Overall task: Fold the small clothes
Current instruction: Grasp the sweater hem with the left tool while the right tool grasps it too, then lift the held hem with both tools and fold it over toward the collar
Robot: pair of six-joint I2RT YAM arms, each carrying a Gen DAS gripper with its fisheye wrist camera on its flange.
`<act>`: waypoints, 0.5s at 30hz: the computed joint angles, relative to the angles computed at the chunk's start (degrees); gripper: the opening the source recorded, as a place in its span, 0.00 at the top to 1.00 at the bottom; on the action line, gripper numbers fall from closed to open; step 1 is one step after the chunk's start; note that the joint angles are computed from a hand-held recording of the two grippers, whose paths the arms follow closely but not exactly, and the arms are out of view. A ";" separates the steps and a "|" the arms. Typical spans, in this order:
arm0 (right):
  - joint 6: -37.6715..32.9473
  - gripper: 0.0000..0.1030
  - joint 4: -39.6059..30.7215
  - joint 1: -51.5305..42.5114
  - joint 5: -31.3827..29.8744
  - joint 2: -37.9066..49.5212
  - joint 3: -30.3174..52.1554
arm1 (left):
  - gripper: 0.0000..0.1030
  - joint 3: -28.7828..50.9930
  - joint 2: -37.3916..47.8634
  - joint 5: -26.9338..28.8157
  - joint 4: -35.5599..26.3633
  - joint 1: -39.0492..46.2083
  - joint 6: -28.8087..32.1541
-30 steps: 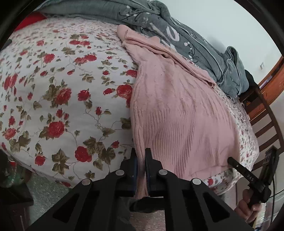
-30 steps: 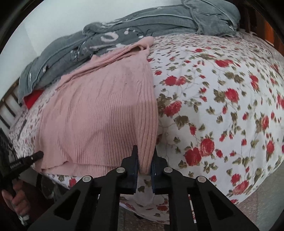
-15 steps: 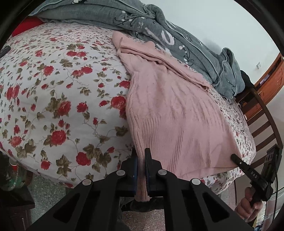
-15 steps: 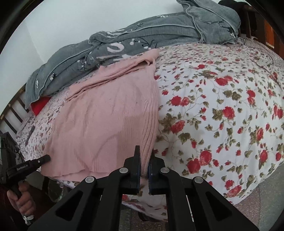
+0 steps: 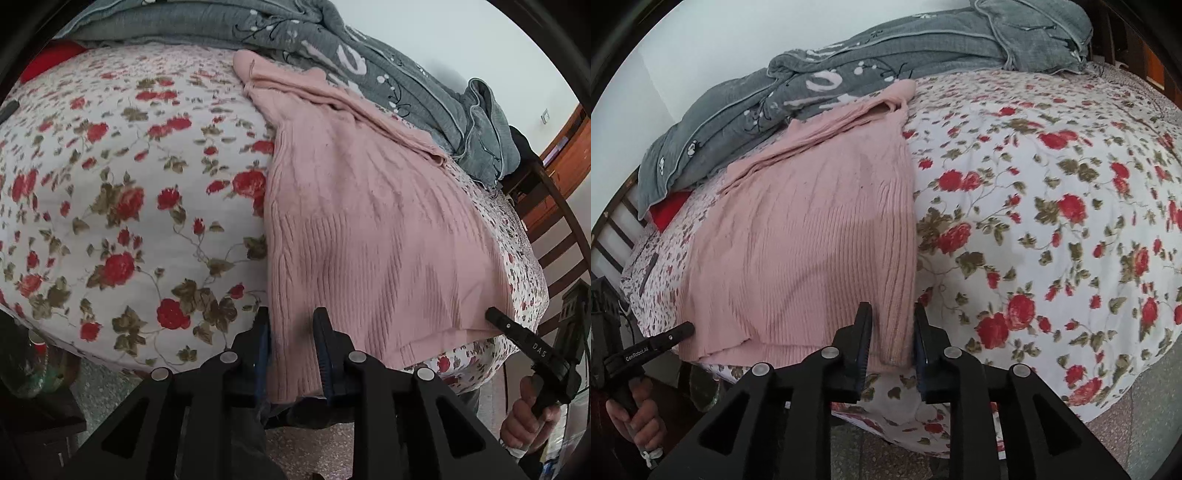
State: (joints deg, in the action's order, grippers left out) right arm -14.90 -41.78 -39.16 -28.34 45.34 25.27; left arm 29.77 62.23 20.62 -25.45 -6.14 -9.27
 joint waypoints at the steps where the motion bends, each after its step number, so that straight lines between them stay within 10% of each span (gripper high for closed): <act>1: 0.09 0.79 0.62 0.26 0.22 0.82 -0.18 | 0.78 0.24 0.29 0.04 -0.21 -0.18 0.17; 15: -5.57 0.95 -7.38 -6.17 -7.57 -4.48 3.51 | 0.93 3.69 -3.75 6.79 -5.50 4.42 2.92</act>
State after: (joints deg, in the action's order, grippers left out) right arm -20.46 -49.16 -45.32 -35.91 40.86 28.78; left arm 33.45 58.48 27.41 -30.95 -1.71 -6.35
